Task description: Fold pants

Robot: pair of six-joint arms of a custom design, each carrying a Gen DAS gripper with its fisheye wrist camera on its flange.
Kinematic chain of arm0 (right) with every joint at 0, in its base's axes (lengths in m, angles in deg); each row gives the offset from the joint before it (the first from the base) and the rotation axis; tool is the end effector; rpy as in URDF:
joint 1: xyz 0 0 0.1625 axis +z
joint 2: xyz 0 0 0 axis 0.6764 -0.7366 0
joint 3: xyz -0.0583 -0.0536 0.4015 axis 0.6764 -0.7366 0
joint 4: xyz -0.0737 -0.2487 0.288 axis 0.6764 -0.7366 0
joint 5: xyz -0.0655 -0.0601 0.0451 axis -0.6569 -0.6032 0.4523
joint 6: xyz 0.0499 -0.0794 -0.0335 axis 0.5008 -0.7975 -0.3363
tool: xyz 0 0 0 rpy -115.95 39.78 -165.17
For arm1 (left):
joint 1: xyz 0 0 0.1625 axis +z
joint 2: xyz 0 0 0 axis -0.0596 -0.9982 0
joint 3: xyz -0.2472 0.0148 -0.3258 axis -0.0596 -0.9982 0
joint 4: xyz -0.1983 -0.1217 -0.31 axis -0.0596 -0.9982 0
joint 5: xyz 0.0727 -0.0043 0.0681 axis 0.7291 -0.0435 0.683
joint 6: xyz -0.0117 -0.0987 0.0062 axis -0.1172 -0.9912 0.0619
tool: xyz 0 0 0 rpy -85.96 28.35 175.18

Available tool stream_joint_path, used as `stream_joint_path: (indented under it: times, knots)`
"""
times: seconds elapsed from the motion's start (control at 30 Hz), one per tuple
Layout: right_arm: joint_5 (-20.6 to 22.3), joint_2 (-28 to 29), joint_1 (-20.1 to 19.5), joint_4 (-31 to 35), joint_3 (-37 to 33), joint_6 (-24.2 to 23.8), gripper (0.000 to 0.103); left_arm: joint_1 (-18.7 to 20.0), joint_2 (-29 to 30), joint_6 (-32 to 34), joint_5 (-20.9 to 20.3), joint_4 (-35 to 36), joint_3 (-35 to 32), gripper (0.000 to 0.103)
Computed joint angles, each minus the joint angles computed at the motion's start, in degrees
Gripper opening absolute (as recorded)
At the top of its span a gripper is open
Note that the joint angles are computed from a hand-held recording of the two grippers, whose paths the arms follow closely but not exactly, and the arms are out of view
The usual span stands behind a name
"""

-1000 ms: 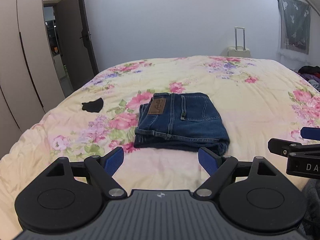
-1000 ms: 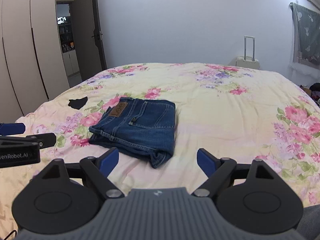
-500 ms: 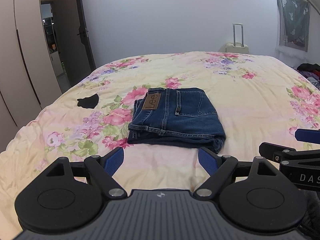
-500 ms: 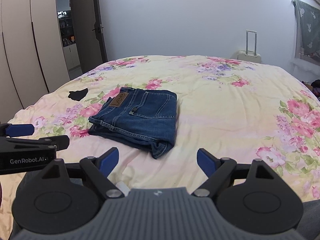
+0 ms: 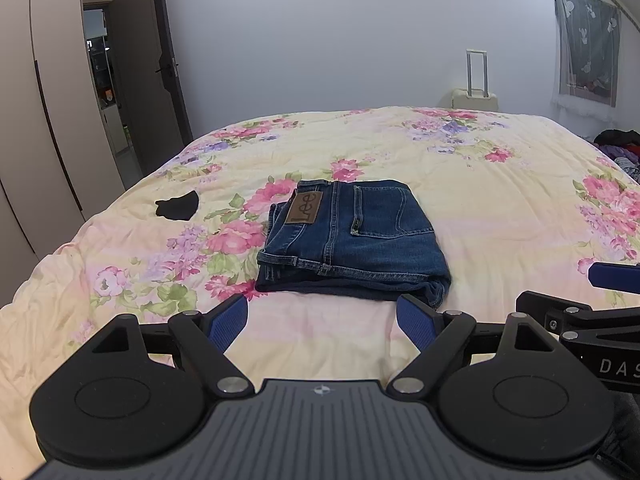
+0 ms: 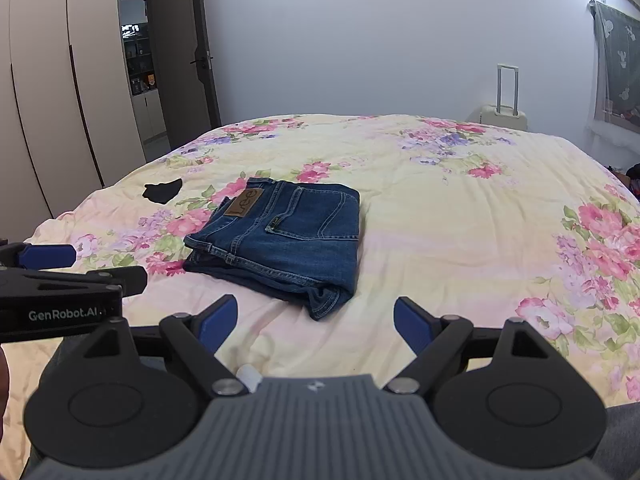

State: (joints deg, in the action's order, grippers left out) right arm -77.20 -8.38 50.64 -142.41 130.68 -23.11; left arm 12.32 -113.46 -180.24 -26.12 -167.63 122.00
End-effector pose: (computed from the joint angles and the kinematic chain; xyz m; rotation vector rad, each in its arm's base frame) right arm 0.1329 -0.2772 0.2352 0.8891 -2.3950 0.9797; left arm -0.3025 -0.2686 0.0724 0.2545 1.9292 -1.0981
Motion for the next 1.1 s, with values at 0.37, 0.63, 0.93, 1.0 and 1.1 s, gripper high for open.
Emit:
stream_joint_path:
  times: [0.37, 0.63, 0.93, 1.0, 1.1]
  knots:
    - [0.5, -0.9, -0.2, 0.8, 0.2, 0.2, 0.081, 0.0, 0.0, 0.0, 0.2, 0.3, -0.3, 0.098]
    - [0.3, -1.0, -0.2, 1.2, 0.0, 0.4, 0.081, 0.1, -0.4, -0.4, 0.7, 0.7, -0.5, 0.098]
    - [0.6, -1.5, -0.2, 1.8, 0.0, 0.3, 0.081, -0.2, -0.3, -1.6, 1.0, 1.6, -0.8, 0.098]
    - [0.6, -1.6, -0.2, 1.8, 0.0, 0.3, 0.081, -0.2, -0.2, -1.7, 1.0, 1.6, -0.8, 0.098]
    - [0.6, -1.5, -0.2, 1.8, 0.0, 0.3, 0.081, -0.2, -0.2, -1.8, 1.0, 1.8, -0.9, 0.098]
